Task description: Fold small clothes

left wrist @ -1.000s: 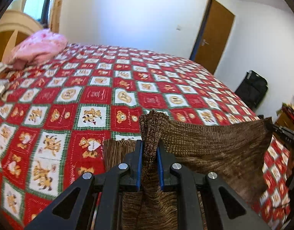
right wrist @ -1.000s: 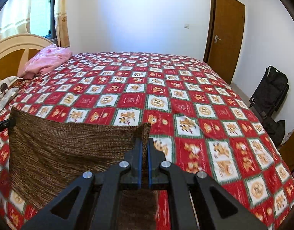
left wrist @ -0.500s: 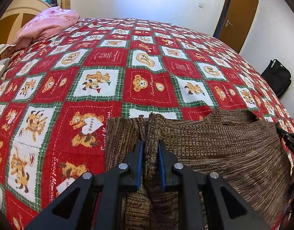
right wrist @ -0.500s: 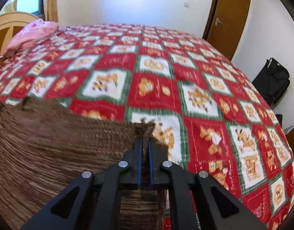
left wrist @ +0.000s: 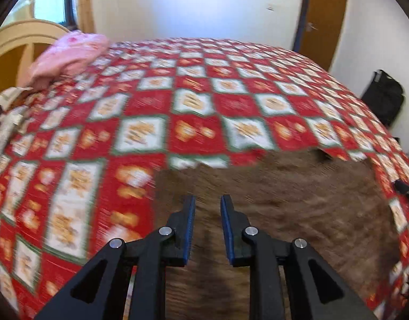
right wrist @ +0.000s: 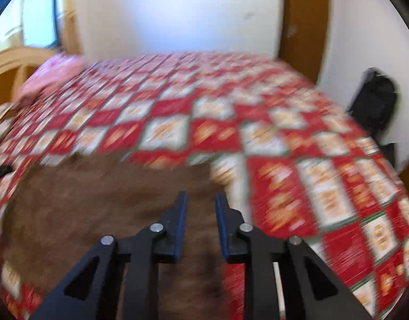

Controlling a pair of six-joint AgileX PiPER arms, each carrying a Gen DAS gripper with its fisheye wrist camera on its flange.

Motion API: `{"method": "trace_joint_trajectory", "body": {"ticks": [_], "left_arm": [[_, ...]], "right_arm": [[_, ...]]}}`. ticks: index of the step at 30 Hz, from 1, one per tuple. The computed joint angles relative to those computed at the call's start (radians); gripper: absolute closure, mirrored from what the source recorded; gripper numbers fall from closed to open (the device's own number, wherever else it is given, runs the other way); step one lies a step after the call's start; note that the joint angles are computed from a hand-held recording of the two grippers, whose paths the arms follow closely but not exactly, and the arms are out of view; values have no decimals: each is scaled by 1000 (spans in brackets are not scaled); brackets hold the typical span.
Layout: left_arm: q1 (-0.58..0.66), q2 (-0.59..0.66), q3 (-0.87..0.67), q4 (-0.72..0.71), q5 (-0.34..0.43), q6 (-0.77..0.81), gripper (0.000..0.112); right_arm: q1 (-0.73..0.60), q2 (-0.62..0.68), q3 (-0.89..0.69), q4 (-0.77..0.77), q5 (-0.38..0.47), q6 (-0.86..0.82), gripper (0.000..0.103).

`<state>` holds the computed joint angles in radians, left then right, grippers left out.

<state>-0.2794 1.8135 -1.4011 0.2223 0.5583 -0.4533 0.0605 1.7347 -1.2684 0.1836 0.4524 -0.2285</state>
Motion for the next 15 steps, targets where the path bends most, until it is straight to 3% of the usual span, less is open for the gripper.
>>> {"method": "trace_joint_trajectory", "body": {"ticks": [7,9,11,15], "left_arm": [[-113,93,27,166,25,-171,91],[-128,81,65,264,-12,-263,91],[-141,88,60,311,-1,-300,91],[-179,92,87,470,4,-444,91]], "right_arm": [[59,60,72,-65,-84,101,84],[44,52,114,6,-147,35,84],[32,44,151,87,-192,-36,84],[65,46,151,-105,-213,147,83]]}}
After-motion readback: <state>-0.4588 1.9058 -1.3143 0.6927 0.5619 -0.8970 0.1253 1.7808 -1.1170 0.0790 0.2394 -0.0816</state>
